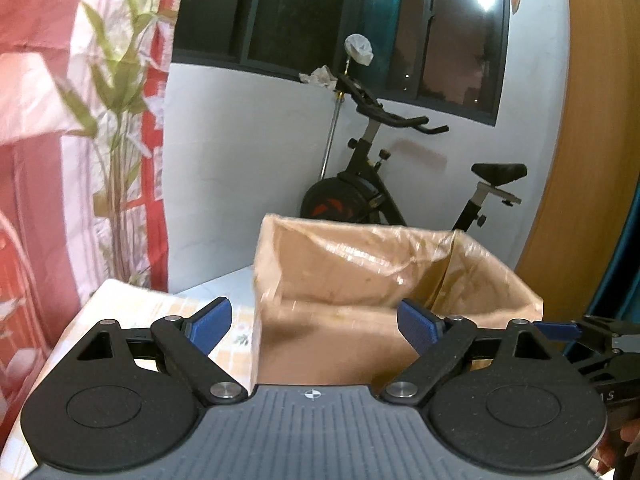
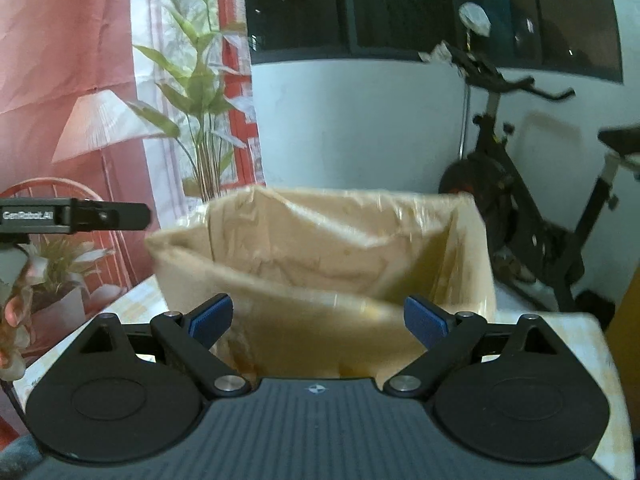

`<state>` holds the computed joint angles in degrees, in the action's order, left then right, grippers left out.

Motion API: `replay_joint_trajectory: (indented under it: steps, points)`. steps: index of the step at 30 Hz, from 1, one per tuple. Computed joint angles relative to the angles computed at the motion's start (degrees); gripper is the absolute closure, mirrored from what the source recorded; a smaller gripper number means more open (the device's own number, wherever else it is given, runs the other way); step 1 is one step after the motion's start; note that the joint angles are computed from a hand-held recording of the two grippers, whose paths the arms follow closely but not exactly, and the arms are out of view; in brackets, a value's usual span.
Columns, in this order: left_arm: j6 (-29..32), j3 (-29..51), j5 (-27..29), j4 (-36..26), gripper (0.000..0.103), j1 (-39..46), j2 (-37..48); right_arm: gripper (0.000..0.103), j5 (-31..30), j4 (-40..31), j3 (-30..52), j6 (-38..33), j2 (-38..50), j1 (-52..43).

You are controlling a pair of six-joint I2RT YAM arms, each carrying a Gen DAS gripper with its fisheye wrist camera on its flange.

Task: Organize snacks
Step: 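Grasp the green vegetable cracker bag with right tool while left tool grasps bread packet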

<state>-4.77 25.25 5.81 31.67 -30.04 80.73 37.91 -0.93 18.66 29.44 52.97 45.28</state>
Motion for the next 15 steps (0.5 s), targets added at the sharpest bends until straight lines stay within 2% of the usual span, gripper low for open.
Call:
replay_joint_trajectory:
  steps: [6,9,15]
  points:
    - [-2.3,-6.5,0.7,4.7,0.013,1.2,0.7,0.008,5.0,-2.9,-0.9,10.9,5.3,7.3]
    - [-4.0,-8.8,1.7,8.1,0.013,1.9,3.3,0.008,7.5,-4.5,-0.2,17.3,10.9,9.8]
    - [-5.7,-11.7,2.2,13.7,0.016,1.8,9.1,0.008,4.0,-2.3,-2.2,26.2,16.9,10.8]
